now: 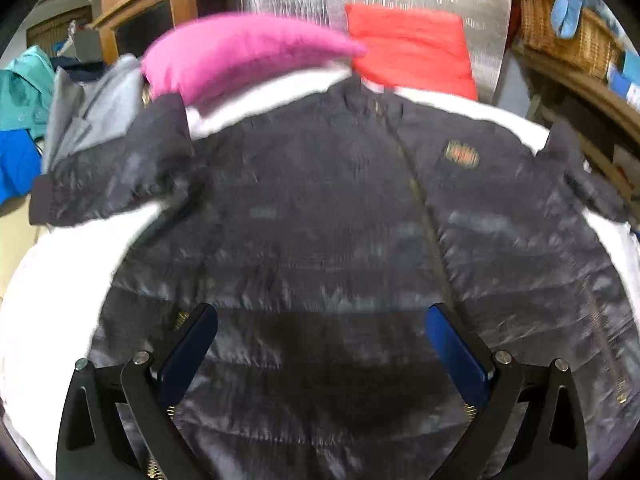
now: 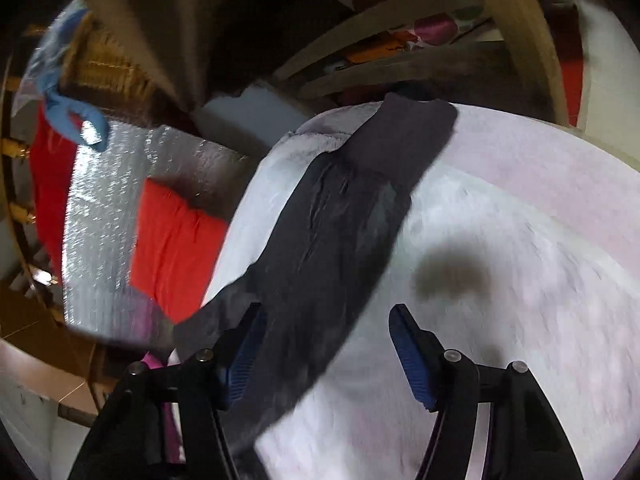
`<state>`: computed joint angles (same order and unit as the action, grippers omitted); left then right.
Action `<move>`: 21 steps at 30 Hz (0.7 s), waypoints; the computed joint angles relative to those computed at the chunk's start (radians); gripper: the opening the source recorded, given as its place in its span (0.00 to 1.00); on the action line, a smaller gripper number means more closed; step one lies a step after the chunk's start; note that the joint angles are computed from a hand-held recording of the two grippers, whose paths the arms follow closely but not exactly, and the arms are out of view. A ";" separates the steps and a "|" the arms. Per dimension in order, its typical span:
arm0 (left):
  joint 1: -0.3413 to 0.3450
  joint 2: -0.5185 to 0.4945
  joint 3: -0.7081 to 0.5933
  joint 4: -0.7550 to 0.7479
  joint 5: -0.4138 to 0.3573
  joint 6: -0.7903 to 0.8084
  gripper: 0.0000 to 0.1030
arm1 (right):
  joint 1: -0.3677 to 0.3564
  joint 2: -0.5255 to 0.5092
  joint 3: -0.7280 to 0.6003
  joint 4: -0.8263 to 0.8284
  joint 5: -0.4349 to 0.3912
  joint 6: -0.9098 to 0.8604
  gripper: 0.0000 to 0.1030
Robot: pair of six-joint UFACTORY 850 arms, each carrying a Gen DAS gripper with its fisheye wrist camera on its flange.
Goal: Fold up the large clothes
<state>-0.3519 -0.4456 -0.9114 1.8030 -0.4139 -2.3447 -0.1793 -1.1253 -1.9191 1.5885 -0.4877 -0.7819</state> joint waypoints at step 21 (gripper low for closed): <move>0.059 0.002 0.077 0.532 0.022 -0.619 1.00 | 0.338 0.146 -0.243 -0.478 0.145 -0.084 0.09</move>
<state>-0.2934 -0.4438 -0.8348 2.3347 -0.3923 -2.9638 0.1585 -0.9789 -2.1620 1.1106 -0.3431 -0.8656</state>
